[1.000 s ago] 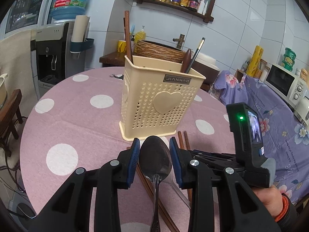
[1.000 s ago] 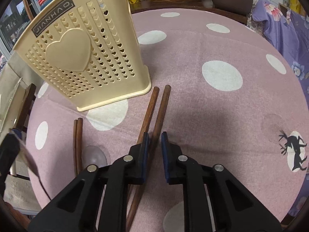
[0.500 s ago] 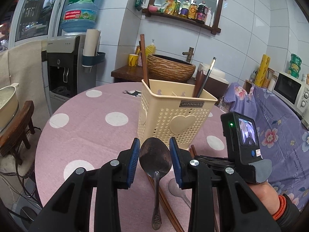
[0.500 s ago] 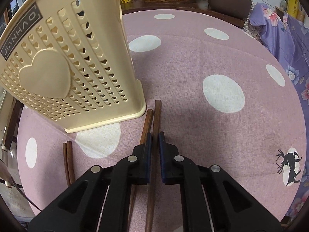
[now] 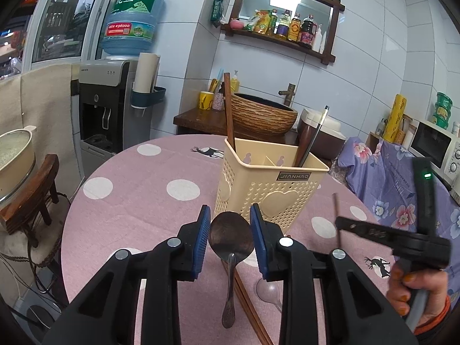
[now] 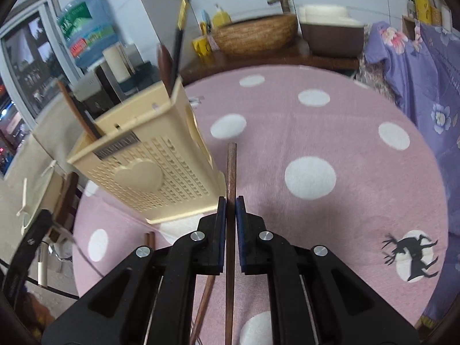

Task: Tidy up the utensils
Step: 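Lift the spoon and chopstick and carry them toward the cream holder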

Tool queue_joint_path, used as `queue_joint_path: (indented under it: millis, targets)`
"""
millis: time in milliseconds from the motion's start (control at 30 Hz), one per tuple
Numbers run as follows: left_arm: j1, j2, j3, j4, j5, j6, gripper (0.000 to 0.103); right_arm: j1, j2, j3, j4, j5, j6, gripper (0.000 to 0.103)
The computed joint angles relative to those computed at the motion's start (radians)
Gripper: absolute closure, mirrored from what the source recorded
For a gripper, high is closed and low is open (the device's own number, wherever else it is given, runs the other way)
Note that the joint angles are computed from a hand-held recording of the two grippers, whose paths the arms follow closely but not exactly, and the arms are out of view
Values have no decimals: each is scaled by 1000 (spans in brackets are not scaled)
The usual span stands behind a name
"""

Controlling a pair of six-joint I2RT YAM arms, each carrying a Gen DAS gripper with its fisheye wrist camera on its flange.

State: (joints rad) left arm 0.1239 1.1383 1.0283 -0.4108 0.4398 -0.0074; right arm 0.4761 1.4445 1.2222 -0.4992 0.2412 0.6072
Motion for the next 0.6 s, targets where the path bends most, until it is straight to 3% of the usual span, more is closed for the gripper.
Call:
queue_joint_path:
  millis: [233,600]
  targets:
    - [11,-4,11,-1,8,1,83,39,-167,-27,-29,48,-72,95]
    - [-13,-18,9,-11,-21,44,84,61,-210,-41,-49,81,-65,95]
